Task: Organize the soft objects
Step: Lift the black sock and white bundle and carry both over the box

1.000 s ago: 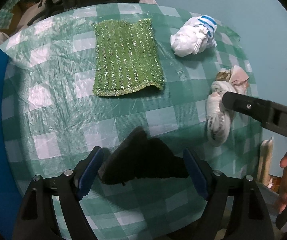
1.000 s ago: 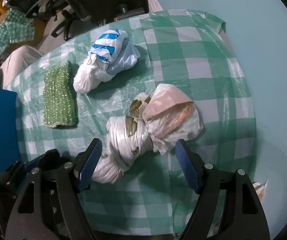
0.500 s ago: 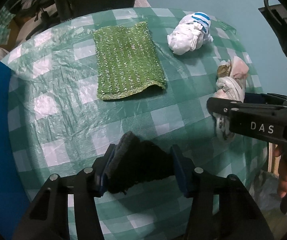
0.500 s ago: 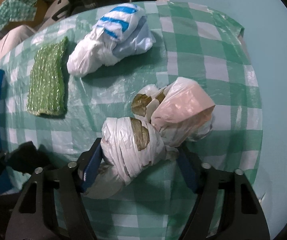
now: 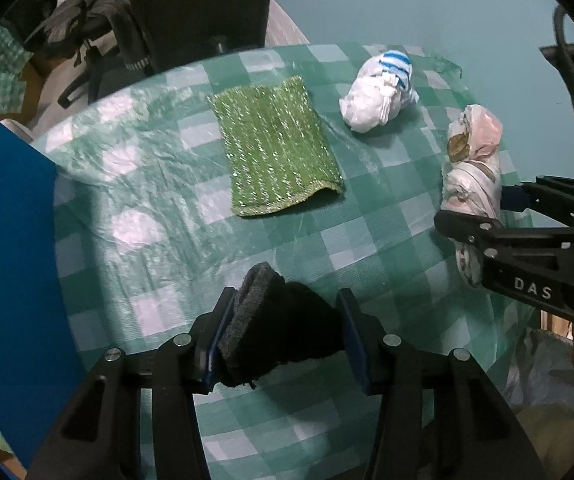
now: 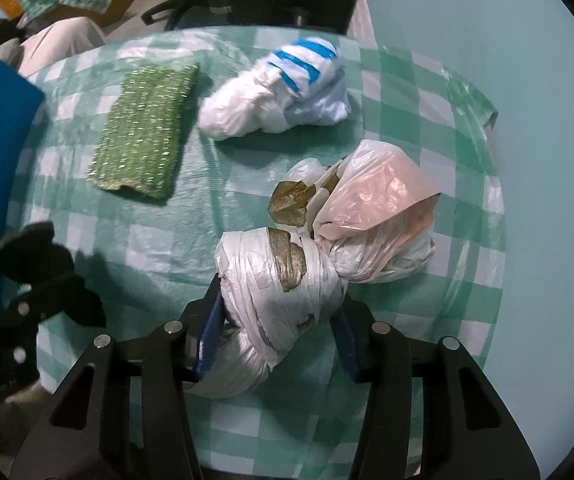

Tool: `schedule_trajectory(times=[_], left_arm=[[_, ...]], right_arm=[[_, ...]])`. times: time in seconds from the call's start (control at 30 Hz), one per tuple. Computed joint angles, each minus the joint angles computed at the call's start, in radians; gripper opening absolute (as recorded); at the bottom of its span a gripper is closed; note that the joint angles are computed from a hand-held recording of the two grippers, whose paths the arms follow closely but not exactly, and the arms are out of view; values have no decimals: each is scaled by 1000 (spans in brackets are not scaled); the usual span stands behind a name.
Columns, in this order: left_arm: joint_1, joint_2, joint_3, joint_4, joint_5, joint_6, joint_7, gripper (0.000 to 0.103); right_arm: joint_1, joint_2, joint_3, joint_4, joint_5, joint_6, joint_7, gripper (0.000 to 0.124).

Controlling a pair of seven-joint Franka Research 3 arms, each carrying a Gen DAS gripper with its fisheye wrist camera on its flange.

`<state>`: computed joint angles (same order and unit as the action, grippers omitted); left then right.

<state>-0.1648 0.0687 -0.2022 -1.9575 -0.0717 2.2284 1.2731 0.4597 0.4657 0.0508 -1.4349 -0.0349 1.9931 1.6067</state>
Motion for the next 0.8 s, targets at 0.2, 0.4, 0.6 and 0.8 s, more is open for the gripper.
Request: schedule_trajectory(times=[0.2,0.4,0.6,0.8], left_arm=[[4,-45,6,-41,4,20,5,51],[9,-79,17,-42,13,-2,12,50],[16,-125,29,-48,13,-12,29,51],[22,-175,44,-61,0,-24,45,50]], right_arm=[[2,-38,12,-3,9,-22,-18,48],[8,-33,19,56,22,-53,-46,48],[6,-62,27,62,40,-65,-80,48],[20,-34,32,137,55,-96,-86,48]])
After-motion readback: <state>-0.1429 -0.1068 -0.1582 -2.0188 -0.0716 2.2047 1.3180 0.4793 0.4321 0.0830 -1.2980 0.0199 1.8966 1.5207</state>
